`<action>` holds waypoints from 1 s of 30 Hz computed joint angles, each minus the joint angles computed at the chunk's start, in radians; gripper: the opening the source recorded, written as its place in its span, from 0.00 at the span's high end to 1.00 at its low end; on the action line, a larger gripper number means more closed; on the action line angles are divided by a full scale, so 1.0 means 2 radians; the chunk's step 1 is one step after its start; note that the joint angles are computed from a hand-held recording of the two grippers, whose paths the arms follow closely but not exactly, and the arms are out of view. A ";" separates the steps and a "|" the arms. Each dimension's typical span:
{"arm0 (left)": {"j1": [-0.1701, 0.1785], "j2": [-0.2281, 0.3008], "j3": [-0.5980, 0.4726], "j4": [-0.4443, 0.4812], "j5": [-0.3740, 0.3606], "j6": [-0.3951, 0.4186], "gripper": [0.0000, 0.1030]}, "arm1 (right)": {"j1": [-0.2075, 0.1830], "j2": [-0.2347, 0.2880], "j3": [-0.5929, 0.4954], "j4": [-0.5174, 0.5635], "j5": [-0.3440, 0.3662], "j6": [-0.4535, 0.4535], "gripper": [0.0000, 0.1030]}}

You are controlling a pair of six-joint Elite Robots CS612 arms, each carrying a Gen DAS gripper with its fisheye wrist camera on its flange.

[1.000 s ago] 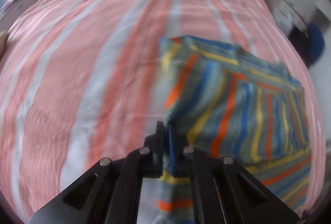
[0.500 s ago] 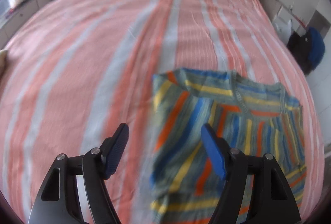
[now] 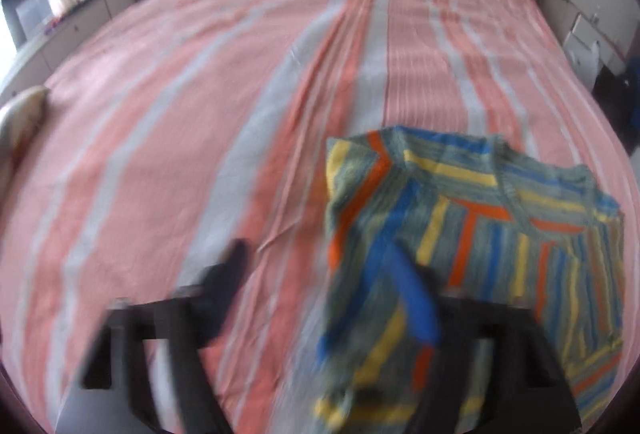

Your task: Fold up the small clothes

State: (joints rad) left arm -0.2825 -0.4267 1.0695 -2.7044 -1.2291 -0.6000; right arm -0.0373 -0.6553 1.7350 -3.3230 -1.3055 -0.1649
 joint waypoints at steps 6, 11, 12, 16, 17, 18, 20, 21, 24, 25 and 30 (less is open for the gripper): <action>-0.020 -0.072 0.146 -0.117 0.006 0.044 0.09 | -0.005 -0.003 0.006 -0.030 -0.002 0.029 0.03; -0.038 -0.109 0.236 -0.164 0.026 0.061 0.07 | -0.003 -0.004 0.007 -0.046 -0.020 0.040 0.03; -0.040 -0.112 0.249 -0.173 0.025 0.062 0.07 | -0.002 -0.004 0.007 -0.050 -0.024 0.040 0.03; -0.049 -0.123 0.296 -0.202 0.029 0.034 0.06 | 0.002 -0.004 0.006 -0.059 -0.036 0.035 0.03; -0.049 -0.123 0.305 -0.210 0.023 0.026 0.06 | 0.003 -0.003 0.006 -0.061 -0.039 0.033 0.03; -0.049 -0.122 0.309 -0.218 0.019 0.018 0.06 | 0.004 -0.003 0.006 -0.065 -0.043 0.031 0.03; -0.049 -0.117 0.313 -0.225 0.020 0.001 0.06 | 0.006 -0.001 0.005 -0.071 -0.051 0.026 0.03; -0.049 -0.115 0.314 -0.227 0.020 -0.005 0.06 | 0.007 -0.001 0.005 -0.072 -0.057 0.023 0.03; -0.047 -0.107 0.315 -0.241 0.012 -0.015 0.06 | 0.007 0.001 0.004 -0.072 -0.063 0.022 0.03; -0.047 -0.106 0.317 -0.244 0.011 -0.018 0.06 | 0.007 0.001 0.003 -0.073 -0.067 0.021 0.03; -0.046 -0.101 0.323 -0.271 0.008 -0.015 0.05 | 0.005 0.003 0.000 -0.062 -0.075 0.031 0.03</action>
